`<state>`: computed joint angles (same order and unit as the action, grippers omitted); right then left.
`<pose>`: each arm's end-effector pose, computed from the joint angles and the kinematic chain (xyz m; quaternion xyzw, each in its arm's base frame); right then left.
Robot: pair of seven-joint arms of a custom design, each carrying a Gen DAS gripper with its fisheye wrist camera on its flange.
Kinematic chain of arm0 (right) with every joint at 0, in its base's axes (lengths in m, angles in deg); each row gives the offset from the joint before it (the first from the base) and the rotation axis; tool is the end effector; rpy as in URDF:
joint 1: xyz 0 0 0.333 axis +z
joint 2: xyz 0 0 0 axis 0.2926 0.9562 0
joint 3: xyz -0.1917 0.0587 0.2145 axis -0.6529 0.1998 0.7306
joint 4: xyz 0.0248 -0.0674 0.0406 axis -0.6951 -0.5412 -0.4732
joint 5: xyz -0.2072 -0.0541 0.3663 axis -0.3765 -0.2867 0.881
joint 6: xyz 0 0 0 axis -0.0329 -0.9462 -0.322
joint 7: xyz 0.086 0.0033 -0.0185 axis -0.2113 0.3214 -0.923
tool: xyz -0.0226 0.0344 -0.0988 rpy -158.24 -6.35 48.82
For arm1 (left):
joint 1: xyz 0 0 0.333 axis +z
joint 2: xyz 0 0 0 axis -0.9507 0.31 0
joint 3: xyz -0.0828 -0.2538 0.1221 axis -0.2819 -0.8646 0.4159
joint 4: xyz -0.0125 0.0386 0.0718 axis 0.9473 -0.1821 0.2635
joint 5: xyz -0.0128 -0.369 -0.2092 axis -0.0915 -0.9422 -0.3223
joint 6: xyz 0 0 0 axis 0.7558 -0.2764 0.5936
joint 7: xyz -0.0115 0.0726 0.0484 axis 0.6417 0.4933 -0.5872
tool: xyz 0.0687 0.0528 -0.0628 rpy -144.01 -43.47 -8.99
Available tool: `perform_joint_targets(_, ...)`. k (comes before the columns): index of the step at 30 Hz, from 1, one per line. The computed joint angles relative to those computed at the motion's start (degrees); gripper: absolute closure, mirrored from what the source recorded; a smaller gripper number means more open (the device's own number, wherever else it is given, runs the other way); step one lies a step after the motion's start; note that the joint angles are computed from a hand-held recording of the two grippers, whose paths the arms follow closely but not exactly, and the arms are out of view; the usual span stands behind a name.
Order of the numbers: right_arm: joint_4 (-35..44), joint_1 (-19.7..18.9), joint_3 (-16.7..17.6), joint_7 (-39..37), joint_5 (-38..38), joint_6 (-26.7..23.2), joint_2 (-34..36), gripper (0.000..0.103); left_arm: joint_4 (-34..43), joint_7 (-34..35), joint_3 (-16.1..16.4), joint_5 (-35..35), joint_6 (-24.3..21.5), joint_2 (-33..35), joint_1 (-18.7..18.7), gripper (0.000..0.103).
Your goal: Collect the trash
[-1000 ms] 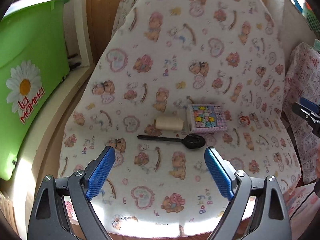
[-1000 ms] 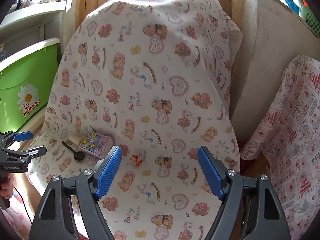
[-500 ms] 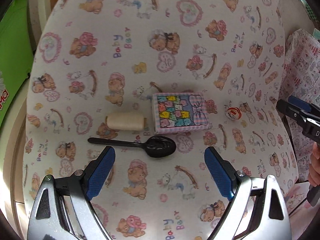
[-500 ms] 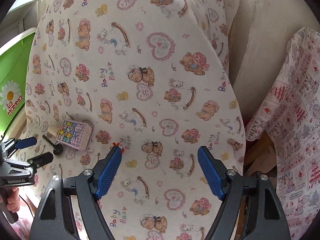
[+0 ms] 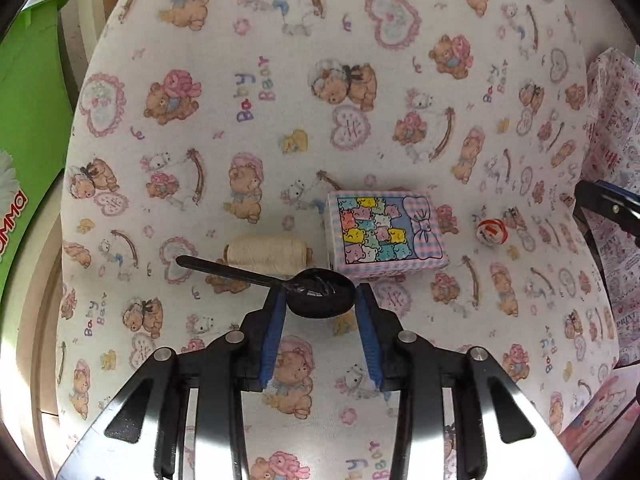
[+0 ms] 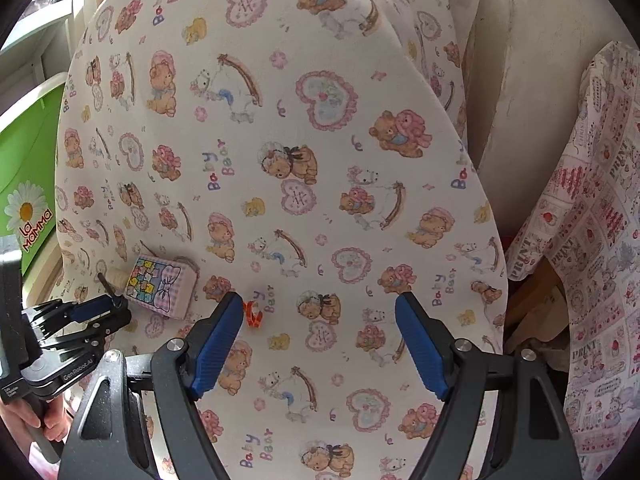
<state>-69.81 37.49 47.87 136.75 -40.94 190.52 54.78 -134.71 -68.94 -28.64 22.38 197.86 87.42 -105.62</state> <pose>0.6295 0.2792 0.4782 -0.7802 0.5171 -0.1635 0.3117 0.5335 -0.4848 0.4302 -0.7395 0.5875 -0.2196 0.2446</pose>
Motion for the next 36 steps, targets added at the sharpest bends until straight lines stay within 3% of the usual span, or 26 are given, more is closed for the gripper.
perform_joint_targets(9, 1.02, 0.14, 0.12, 0.30, 0.82, -1.28, 1.18, 0.023, -7.81, -5.97, -1.13, 6.09, 5.64, -7.46, 0.64, 0.068)
perform_joint_targets(12, 1.83, 0.93, 0.00, 0.75, -0.81, -2.50, 2.19, 0.023, -8.44, -5.20, -1.79, 7.23, 4.11, -7.96, 0.80, 0.068)
perform_joint_targets(16, 3.36, 2.54, -0.33, 2.06, -3.76, -3.63, 3.86, 0.023, -7.14, -4.53, -2.05, 10.49, -1.84, -6.94, -0.62, 0.068)
perform_joint_targets(19, 4.36, 3.78, -0.72, 3.52, -6.05, -3.42, 4.96, 0.023, -9.57, -4.80, -2.31, 10.15, -0.25, -8.29, 0.33, 0.068)
perform_joint_targets(21, 5.10, 4.36, -1.03, 5.25, -6.81, -3.85, 5.56, 0.023, -10.04, -5.73, -2.64, 9.34, -1.56, -8.59, 0.47, 0.068)
perform_joint_targets(24, 6.44, 3.64, 0.02, 4.81, -3.99, -4.46, 6.64, 0.023, -12.97, -9.12, -2.95, 7.17, 3.12, -10.39, 2.02, 0.068)
perform_joint_targets(26, 7.51, 4.98, -1.37, 6.99, -6.81, -4.62, 7.66, 0.023, -13.35, -10.43, -3.09, 7.54, 3.26, -10.74, 2.23, 0.068)
perform_joint_targets(29, 9.26, 7.21, -3.28, 11.46, -11.96, -4.66, 9.48, 0.026, -13.51, -13.31, -3.20, 10.41, 1.50, -11.39, 1.85, 0.068)
perform_joint_targets(36, 11.92, 8.00, -2.76, 11.64, -13.01, -6.93, 12.11, 0.043, -15.26, -14.98, -4.08, 11.13, 3.27, -13.32, 3.07, 0.068)
